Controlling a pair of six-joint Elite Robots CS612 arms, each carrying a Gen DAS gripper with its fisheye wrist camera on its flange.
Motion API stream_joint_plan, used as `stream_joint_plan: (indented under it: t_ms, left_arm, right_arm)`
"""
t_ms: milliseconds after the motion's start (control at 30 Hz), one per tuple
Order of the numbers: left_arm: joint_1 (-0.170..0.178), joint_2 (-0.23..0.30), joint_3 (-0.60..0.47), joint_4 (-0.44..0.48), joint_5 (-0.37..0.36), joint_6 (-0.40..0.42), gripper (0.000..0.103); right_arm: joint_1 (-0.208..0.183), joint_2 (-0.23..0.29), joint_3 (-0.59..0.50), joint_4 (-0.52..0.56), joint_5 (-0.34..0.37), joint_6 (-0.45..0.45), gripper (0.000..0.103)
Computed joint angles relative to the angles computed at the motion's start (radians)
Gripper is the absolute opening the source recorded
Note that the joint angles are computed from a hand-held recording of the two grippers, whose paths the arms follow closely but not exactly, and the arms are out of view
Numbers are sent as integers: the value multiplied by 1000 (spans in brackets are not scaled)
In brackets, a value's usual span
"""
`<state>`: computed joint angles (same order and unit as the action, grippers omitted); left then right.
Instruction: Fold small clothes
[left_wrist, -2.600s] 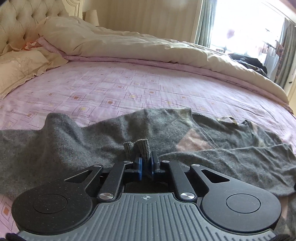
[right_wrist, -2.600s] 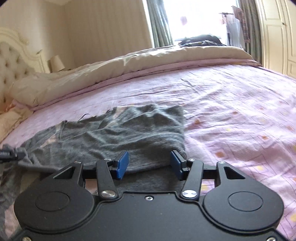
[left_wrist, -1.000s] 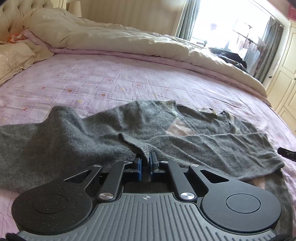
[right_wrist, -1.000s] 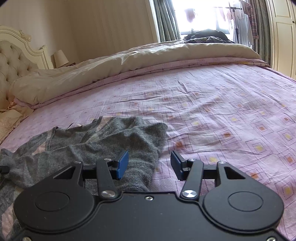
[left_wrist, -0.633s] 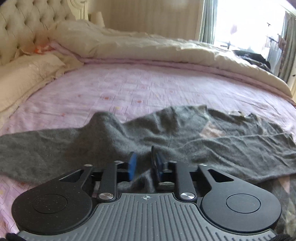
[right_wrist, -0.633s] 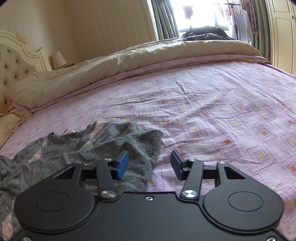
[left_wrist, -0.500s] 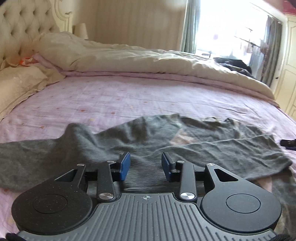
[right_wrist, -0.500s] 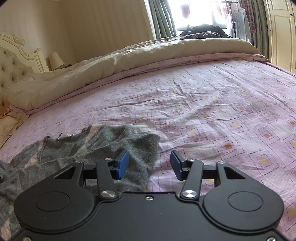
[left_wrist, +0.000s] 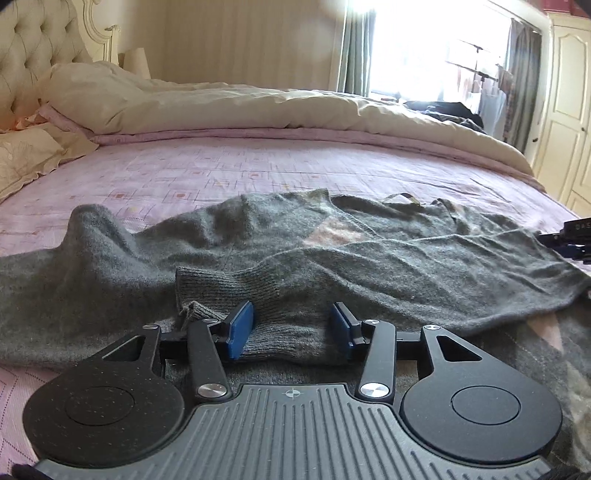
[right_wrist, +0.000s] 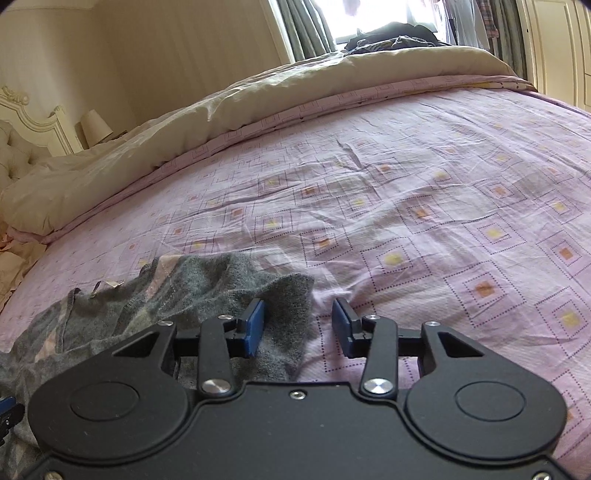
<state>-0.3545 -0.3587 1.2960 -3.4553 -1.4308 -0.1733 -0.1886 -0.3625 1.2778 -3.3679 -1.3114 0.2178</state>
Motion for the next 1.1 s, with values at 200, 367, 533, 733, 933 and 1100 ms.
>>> stream_joint_plan:
  t_ms: [200,367,533,733,933,1100]
  left_arm:
    - [0,1,0,-5,0,-3,45]
    - [0,2,-1,-5,0,-4,45]
    - [0,2,-1,-4,0,-4,45]
    - [-1,0,0,2,5,4,46]
    - [10,-3,1,2,-70,13,71]
    - [0,-38,64,-15,-28,3,77]
  right_arm:
    - [42,-20,26,-79,-179,-214,11]
    - [41,-15,3,41,-221,-208,12]
    - [44,-29,46,-70,-255,-159,65]
    - [52,-105,201,-254,-176,-154,80]
    - [87,-150,323,-332,-97,-235,92]
    - [114,-156,365,-332,-43,-263,92]
